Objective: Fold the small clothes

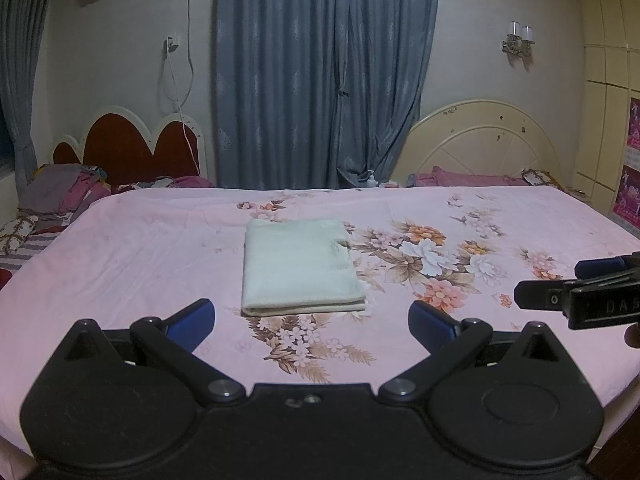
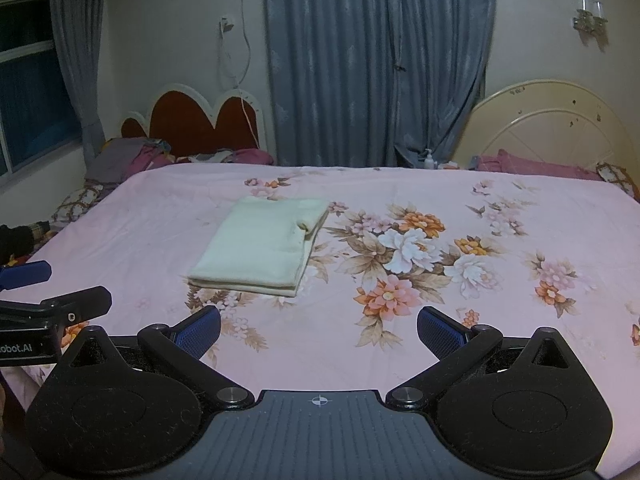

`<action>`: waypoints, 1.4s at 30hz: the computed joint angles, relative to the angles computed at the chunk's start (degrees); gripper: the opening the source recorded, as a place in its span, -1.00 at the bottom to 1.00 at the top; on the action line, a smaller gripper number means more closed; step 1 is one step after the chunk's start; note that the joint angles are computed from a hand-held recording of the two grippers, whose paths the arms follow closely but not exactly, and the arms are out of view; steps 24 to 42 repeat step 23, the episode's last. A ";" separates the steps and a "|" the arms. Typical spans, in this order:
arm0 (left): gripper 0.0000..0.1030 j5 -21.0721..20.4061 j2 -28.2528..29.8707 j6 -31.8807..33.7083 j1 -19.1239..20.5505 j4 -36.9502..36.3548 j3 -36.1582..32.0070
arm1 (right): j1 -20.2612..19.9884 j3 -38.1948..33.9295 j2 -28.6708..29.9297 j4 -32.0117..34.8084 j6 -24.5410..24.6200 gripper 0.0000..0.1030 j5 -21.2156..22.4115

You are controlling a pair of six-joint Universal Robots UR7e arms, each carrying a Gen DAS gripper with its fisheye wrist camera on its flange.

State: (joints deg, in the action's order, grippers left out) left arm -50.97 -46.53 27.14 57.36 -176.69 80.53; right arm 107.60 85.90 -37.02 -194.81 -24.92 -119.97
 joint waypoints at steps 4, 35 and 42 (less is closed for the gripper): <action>0.99 0.10 0.08 0.17 -0.02 -0.09 -0.08 | -0.06 -0.09 0.00 0.05 -0.08 1.00 0.13; 0.99 -0.72 -0.05 0.99 0.31 -0.37 -0.68 | 0.27 -0.78 0.42 -0.38 -0.60 1.00 0.67; 0.99 -0.72 -0.05 0.99 0.31 -0.37 -0.68 | 0.27 -0.78 0.42 -0.38 -0.60 1.00 0.67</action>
